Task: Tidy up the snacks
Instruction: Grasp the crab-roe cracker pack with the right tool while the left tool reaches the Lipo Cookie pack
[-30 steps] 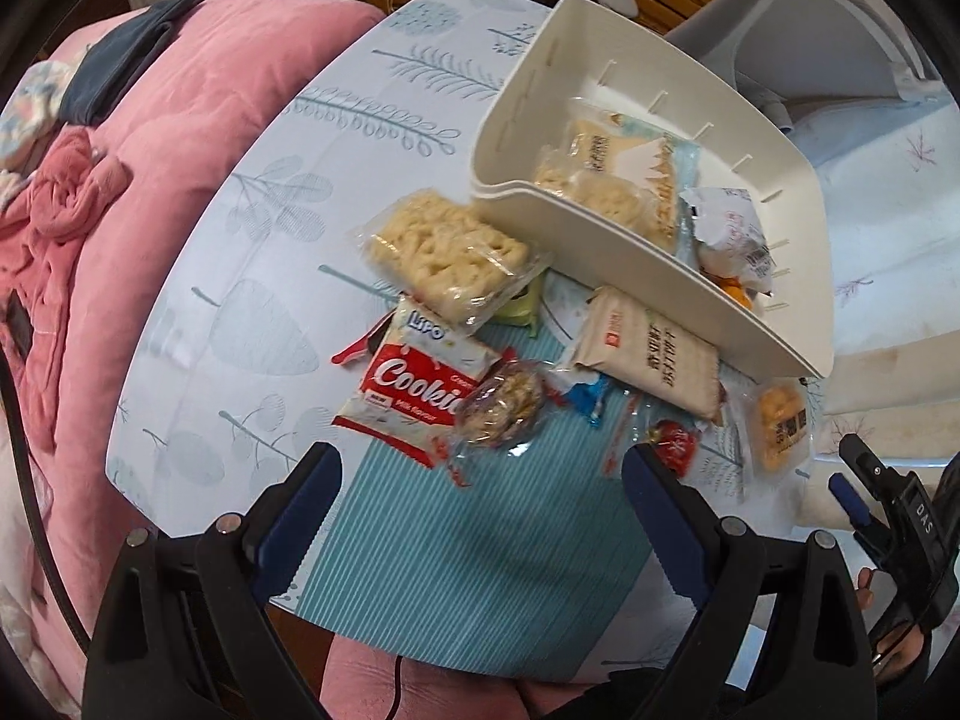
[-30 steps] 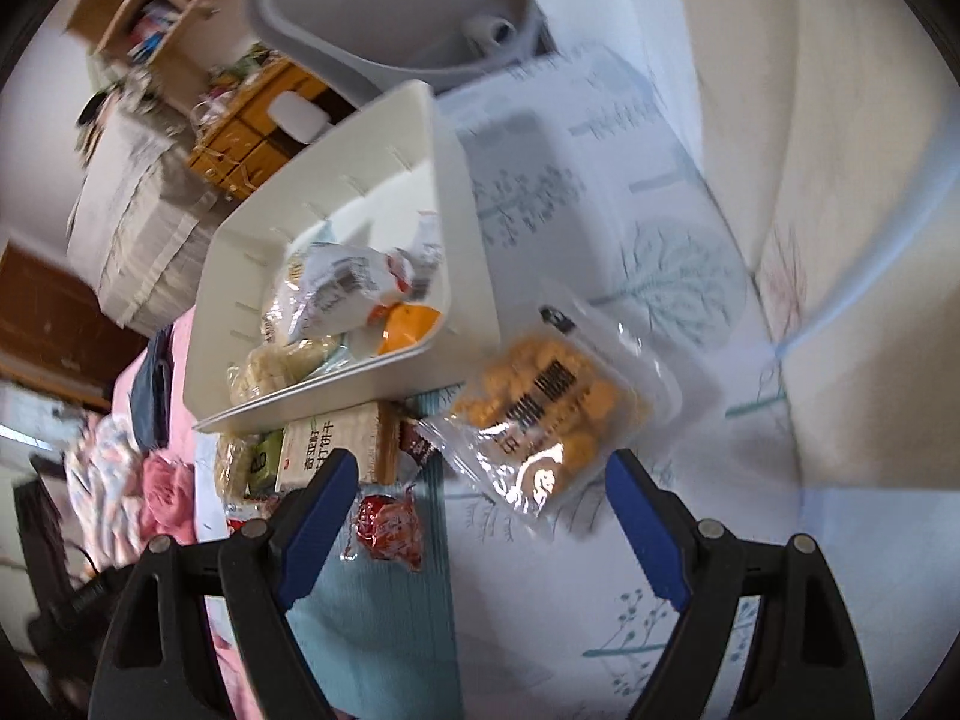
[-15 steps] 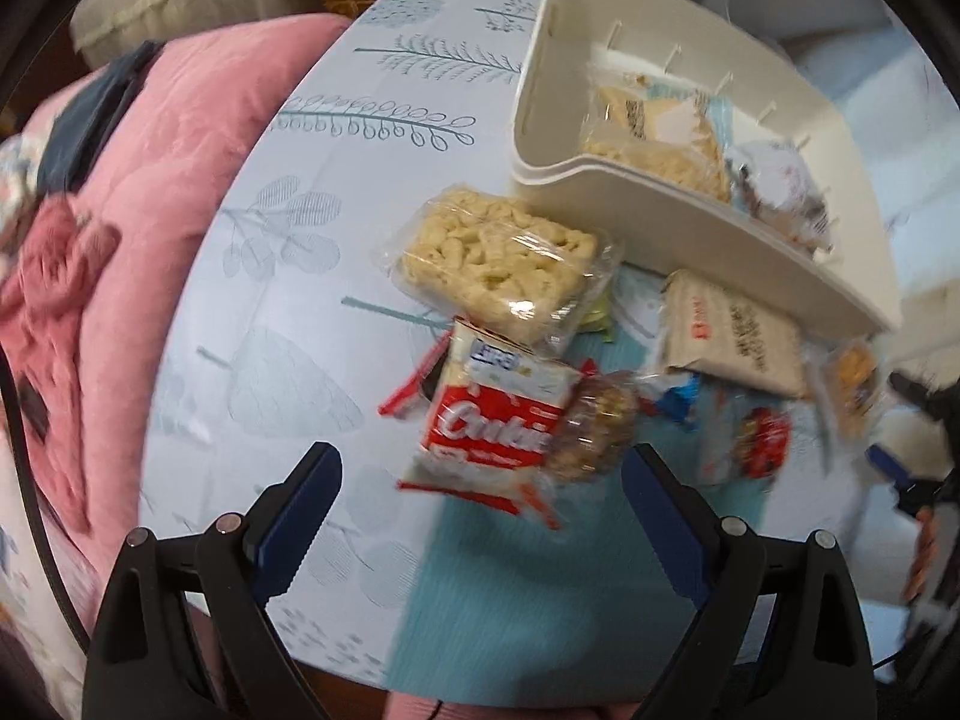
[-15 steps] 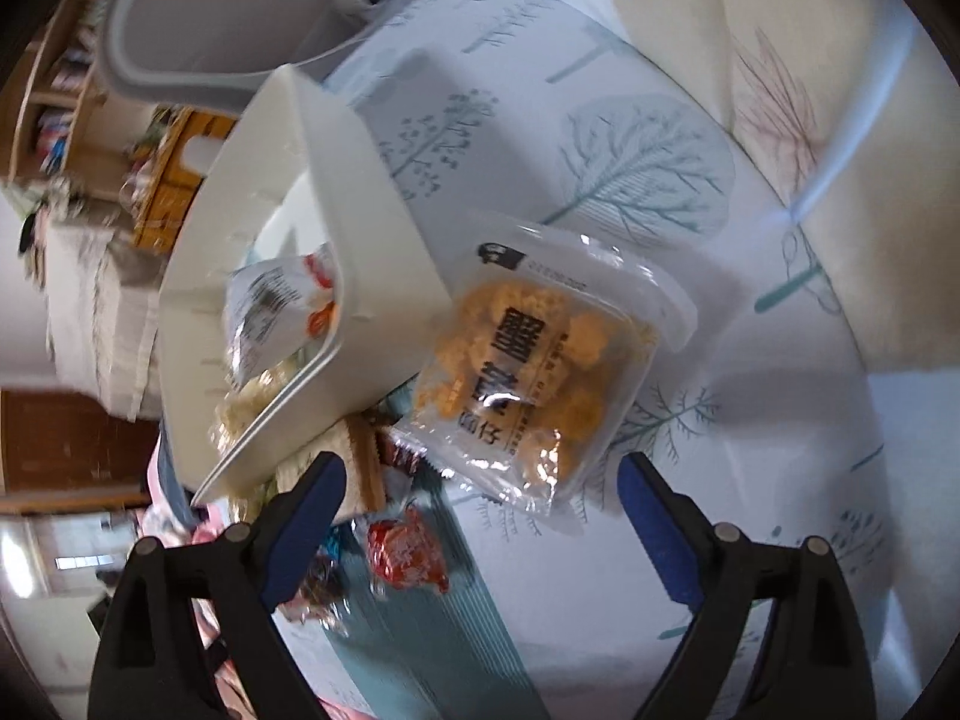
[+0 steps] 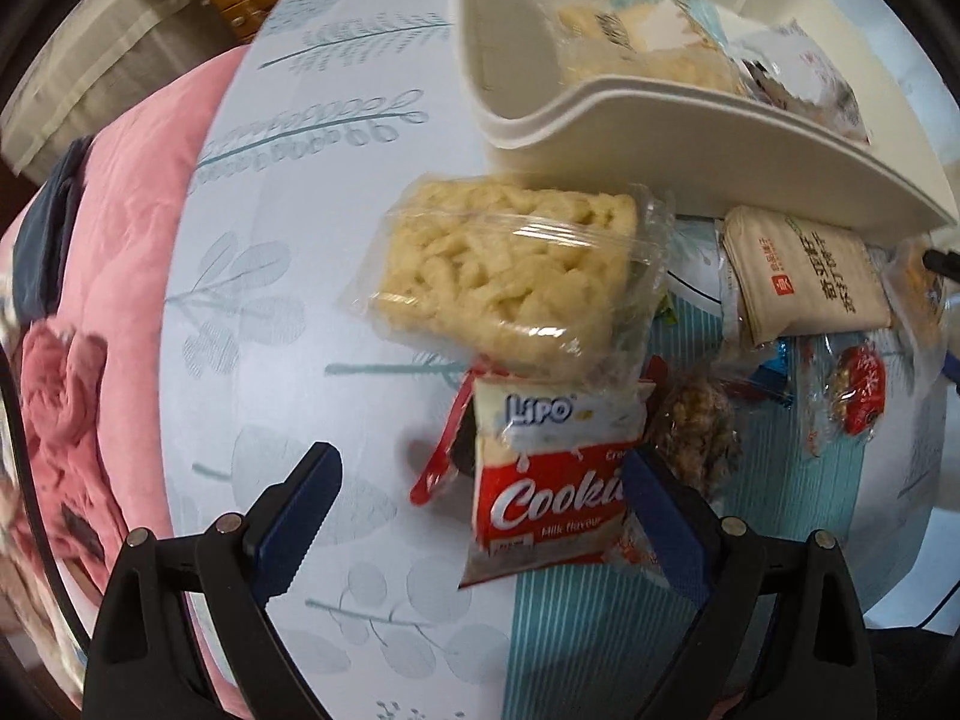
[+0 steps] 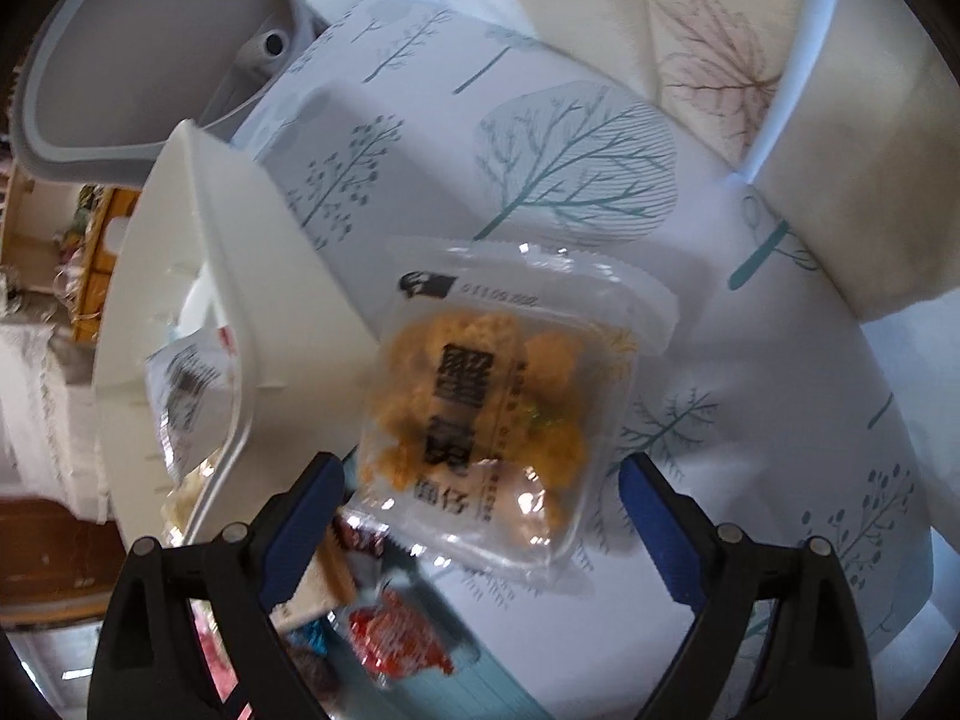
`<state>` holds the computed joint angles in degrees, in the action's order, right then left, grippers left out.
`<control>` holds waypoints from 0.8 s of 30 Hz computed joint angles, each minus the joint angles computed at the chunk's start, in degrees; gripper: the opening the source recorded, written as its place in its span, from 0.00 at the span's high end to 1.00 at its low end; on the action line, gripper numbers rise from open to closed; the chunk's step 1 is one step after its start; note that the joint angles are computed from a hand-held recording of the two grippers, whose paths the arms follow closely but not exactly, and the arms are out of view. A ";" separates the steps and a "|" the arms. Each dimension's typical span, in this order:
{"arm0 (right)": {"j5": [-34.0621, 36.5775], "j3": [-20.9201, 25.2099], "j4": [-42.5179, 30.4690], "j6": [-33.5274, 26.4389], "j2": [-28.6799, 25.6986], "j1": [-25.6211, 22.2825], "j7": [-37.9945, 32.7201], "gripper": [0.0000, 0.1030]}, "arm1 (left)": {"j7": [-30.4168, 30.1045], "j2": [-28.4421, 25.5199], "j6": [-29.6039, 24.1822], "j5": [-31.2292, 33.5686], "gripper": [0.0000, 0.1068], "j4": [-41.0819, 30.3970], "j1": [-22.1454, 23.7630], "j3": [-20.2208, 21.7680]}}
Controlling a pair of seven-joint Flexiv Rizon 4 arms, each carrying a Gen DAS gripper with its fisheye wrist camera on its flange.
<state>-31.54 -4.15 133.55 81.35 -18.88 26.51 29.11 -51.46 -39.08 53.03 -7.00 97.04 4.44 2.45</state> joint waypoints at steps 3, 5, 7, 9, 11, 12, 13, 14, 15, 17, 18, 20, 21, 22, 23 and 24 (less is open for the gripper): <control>-1.31 -1.00 -0.36 -1.57 -0.29 0.91 1.85 0.09 | 1.46 -0.95 -1.12 1.22 0.12 -1.10 -0.55 -0.12; -1.84 -0.68 -1.19 -2.73 -0.84 0.70 2.20 0.09 | 1.94 -1.38 -1.29 2.22 0.12 -1.36 -1.18 0.19; -1.92 -0.06 -2.17 -3.59 -1.61 0.32 2.14 0.09 | 2.48 -1.76 -2.12 2.85 0.12 -1.77 -1.62 0.25; -2.17 0.20 -2.58 -4.32 -2.02 0.12 2.13 0.09 | 2.44 -2.12 -2.05 3.88 0.12 -2.02 -2.36 0.71; -2.82 0.11 -3.26 -5.08 -2.56 0.29 2.47 0.09 | 2.63 -2.52 -1.91 4.39 0.14 -2.27 -2.55 0.83; -2.92 0.34 -3.73 -5.77 -2.80 0.20 2.22 0.09 | 2.82 -2.66 -2.14 4.15 0.14 -2.40 -2.37 0.60; -2.95 0.67 -4.28 -6.62 -3.04 0.01 1.68 0.09 | 2.77 -2.51 -2.05 3.99 0.15 -2.05 -2.35 0.49; -3.19 0.79 -4.66 -7.10 -3.32 -0.14 1.33 0.09 | 2.91 -2.52 -2.26 3.67 0.16 -2.01 -2.14 0.29; -2.69 1.53 -5.45 -8.28 -3.69 -0.61 0.19 0.09 | 3.16 -2.65 -2.59 3.20 0.19 -2.07 -1.82 0.01; -2.28 2.42 -6.45 -10.50 -3.89 -0.95 -1.18 0.09 | 3.19 -2.75 -3.11 2.71 0.24 -2.18 -1.56 0.00; -2.46 2.57 -6.80 -11.25 -3.97 -0.99 -1.58 0.09 | 3.31 -2.79 -3.29 2.26 0.27 -2.14 -1.30 -0.24; -3.36 2.49 -7.17 -11.85 -4.18 -0.92 -1.82 0.09 | 2.94 -2.89 -3.82 1.86 0.28 -2.22 -1.22 -0.11; -3.81 2.49 -7.27 -11.95 -4.28 -0.99 -2.08 0.09 | 2.73 -3.03 -4.12 1.51 0.28 -2.35 -1.04 -0.13; -3.84 2.74 -7.43 -12.09 -4.35 -1.23 -2.60 0.09 | 2.60 -3.13 -3.97 1.30 0.30 -2.34 -0.86 -0.11; -3.78 2.98 -7.35 -12.09 -4.32 -1.44 -2.99 0.10 | 2.23 -3.19 -3.80 1.26 0.31 -2.44 -0.91 0.03; -2.77 3.84 -7.78 -12.54 -4.49 -2.07 -4.34 0.11 | 1.90 -3.20 -3.51 1.07 0.34 -2.37 -0.87 0.03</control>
